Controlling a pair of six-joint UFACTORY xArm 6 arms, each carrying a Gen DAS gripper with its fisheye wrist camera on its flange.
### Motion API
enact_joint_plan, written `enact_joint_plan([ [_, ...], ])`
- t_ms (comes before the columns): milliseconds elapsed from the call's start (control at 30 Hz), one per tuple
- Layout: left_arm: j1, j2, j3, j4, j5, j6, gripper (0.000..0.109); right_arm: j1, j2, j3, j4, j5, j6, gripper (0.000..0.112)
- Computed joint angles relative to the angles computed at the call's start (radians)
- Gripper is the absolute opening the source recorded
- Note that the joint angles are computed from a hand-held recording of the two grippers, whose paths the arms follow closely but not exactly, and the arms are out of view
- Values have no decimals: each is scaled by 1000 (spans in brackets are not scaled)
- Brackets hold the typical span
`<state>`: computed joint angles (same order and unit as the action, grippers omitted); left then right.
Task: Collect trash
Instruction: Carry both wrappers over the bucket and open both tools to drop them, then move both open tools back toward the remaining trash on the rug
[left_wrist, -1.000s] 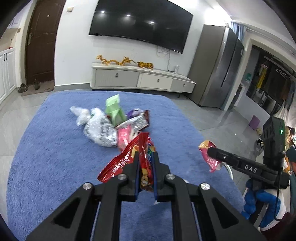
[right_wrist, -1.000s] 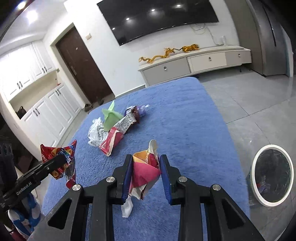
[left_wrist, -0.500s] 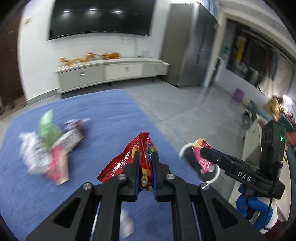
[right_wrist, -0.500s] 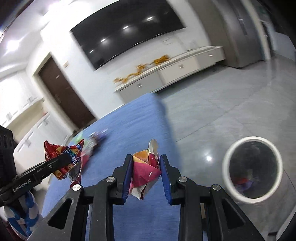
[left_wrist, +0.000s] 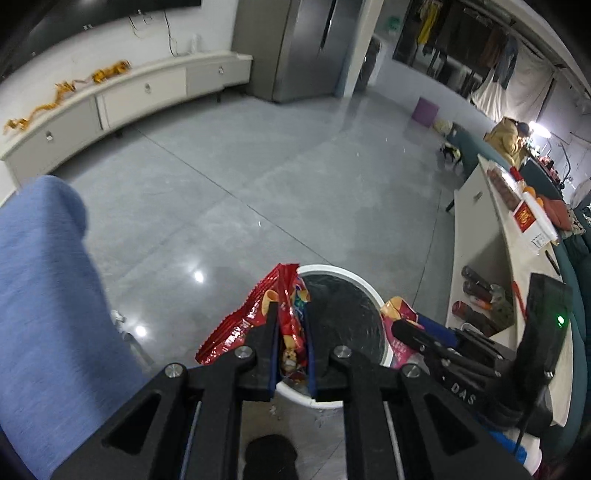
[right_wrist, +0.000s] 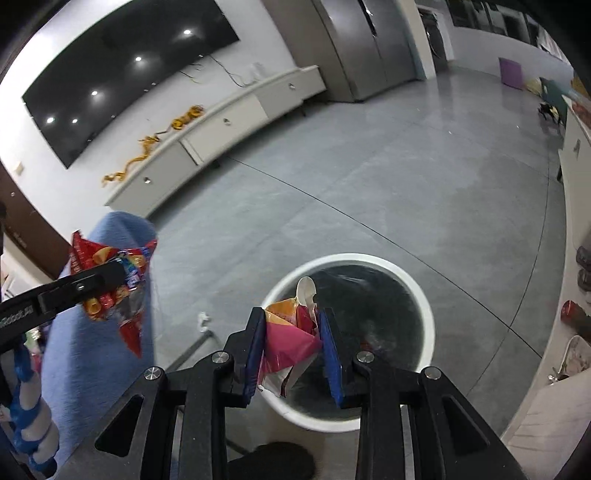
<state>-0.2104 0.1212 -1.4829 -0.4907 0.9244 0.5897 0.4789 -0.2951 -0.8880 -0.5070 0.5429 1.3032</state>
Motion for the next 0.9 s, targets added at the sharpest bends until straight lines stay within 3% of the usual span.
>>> enact_joint_plan([
  [200,-60,140,-107,48,33,-70,17,-79,20,65,67,-89,-44,32],
  [267,-68,178,-143,47,58,-77,41,-93,31,72,73,-100,-41,41],
  [300,-71,183,-146,37,61,-79,44,-92,30,78,63,-98,-27,47],
  [400,-75,215,-182,16,88,-89,44,-105,19,102,68,-103,-25,48],
  [567,-65,172,-134,-14,64,-71,44,-104,-3,110,55,-74,-13,48],
  [900,-10,-60,77,-59,-38,-22,44,5,-27,-11,-39,125,-17,48],
])
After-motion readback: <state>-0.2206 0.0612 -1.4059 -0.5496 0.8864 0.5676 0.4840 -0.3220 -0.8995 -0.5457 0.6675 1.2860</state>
